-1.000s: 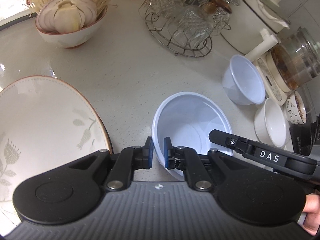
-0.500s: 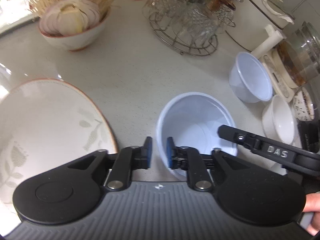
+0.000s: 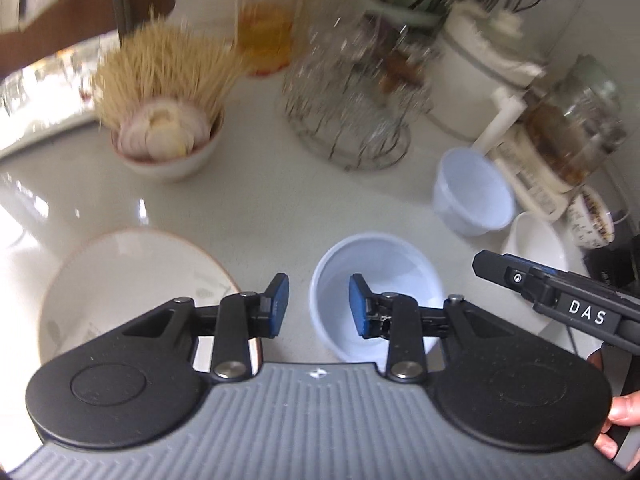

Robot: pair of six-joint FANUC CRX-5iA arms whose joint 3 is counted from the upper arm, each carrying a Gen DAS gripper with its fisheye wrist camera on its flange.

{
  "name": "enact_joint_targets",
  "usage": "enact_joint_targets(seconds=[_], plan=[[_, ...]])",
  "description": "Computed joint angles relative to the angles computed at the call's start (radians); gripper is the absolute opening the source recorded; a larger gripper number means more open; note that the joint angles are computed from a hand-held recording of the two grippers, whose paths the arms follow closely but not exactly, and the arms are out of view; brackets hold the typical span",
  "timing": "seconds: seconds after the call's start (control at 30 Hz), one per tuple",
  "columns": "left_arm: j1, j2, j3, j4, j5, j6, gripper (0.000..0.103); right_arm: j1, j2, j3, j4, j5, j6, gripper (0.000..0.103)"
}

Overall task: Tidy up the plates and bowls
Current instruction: 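Open both grippers and withdraw from the plastic bowl rim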

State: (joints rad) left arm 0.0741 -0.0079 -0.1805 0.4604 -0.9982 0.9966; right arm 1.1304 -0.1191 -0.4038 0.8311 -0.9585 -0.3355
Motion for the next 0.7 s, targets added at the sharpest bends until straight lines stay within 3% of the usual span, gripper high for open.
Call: enact_joint_targets(seconds=[0.2,0.4,0.7], plan=[[0.030,-0.073,-0.021,0.093,-0.021,-0.122,0.038,0.079,0.034,0.073,0.085,-0.148,-0.047,0.043],[0.097,-0.127,-0.026,0.187,-0.127,-0.228,0.041,0.162,0.080,0.160,0.123,-0.282,-0.117,0.043],[0.205,-0.237,-0.101,0.276,-0.207,-0.371,0.041,0.274,0.148,0.274,0.138,-0.467,-0.158,0.043]])
